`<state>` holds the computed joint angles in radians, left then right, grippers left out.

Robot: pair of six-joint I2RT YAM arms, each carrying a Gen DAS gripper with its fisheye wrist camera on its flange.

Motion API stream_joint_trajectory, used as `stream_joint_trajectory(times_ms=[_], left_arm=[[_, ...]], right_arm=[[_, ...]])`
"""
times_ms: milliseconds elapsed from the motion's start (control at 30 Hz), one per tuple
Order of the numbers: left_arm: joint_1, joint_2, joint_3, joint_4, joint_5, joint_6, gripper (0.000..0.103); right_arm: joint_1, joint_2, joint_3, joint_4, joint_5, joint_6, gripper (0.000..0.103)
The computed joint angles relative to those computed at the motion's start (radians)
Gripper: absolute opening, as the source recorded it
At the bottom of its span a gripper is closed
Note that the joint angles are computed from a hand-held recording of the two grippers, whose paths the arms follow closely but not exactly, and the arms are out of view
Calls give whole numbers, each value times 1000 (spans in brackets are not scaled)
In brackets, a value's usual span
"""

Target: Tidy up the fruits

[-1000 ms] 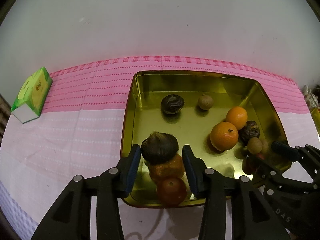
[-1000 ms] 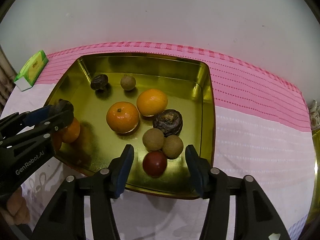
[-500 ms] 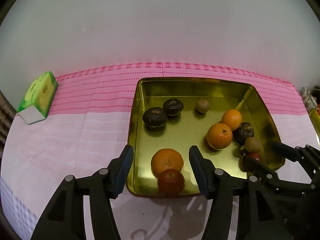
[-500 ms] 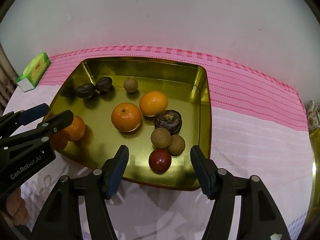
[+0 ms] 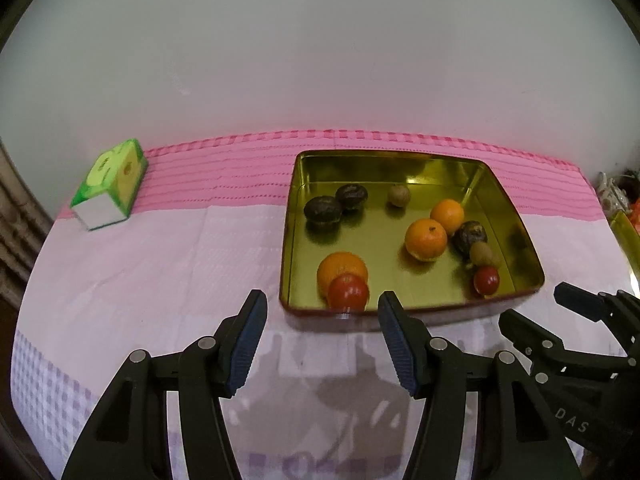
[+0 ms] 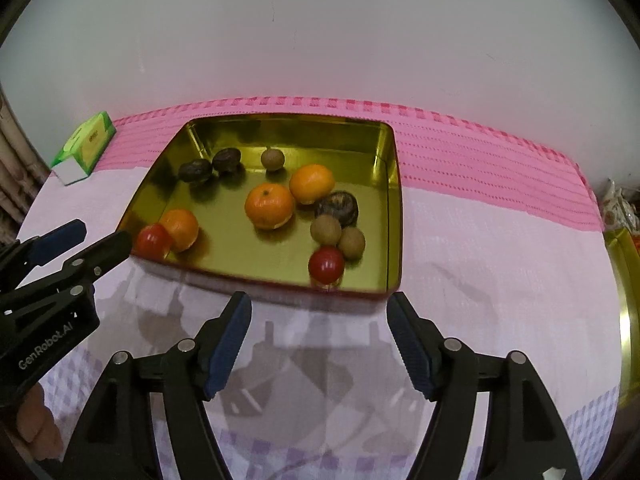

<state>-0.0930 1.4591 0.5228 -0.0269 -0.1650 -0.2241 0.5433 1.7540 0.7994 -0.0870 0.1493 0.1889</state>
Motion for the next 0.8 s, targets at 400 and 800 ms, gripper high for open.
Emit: stream_joint_trajectory(times_ms=[400, 800], left_arm=[[-59, -145, -138, -53, -79, -73, 59], [-96, -261, -177, -140, -119, -120, 59]], right_arm=[[47, -159, -138, -17, 32, 69, 82], [84, -231, -209, -22, 70, 94, 83]])
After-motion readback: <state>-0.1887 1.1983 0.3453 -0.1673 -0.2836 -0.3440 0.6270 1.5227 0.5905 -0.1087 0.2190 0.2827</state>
